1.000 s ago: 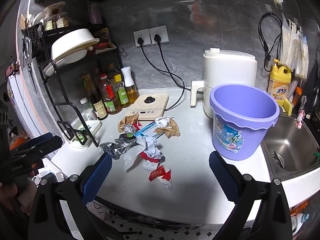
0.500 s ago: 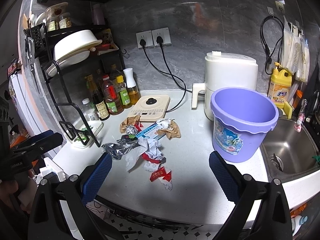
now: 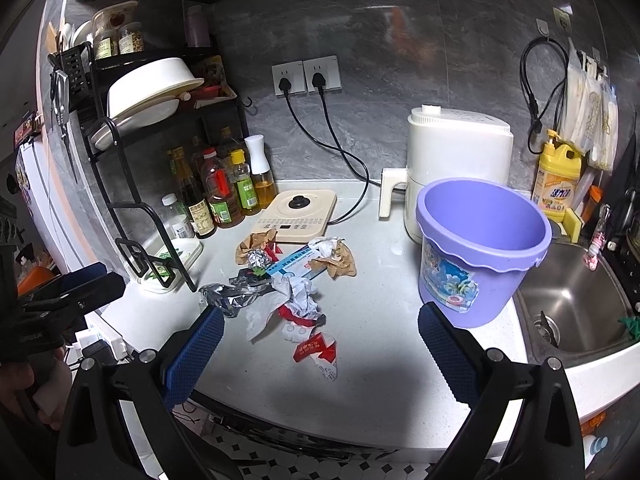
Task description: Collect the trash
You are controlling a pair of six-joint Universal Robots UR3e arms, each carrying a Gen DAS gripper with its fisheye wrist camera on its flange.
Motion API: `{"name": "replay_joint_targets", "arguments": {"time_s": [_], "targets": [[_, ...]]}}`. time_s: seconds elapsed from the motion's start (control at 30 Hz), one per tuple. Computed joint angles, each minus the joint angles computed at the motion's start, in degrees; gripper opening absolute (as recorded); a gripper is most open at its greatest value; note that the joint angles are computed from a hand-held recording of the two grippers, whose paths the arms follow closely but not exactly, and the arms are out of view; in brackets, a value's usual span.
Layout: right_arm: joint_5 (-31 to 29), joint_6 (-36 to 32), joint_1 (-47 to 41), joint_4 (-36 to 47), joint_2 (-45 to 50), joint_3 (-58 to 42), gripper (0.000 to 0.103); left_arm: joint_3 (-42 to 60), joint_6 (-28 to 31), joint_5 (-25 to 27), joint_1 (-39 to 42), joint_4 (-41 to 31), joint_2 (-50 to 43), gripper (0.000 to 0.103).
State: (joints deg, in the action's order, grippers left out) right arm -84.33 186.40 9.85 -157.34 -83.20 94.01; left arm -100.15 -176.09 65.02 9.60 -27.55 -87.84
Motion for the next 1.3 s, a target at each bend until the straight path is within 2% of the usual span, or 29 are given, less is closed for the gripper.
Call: {"name": "replay_joint_targets", "arguments": {"time_s": [0.67,0.97,1.3], "targets": [[1.09,-0.44,-2.52,0.05,-5.06,4.74,0.095,0.63,-1.58,2.42,-3.00,1.33,-0.70,0.097],[1.39,-0.19,-2.44,-0.86,-4.44,4.63,0.095,1.70,-1.43,3.23,-3.41,0.94,-1.90,0.097],[2.39,0.24,-2.72,-0.76,0.45,1.00,0.095,4.27,-1.66,3.91,-2.80,1.17,-5.93,0.097]]}}
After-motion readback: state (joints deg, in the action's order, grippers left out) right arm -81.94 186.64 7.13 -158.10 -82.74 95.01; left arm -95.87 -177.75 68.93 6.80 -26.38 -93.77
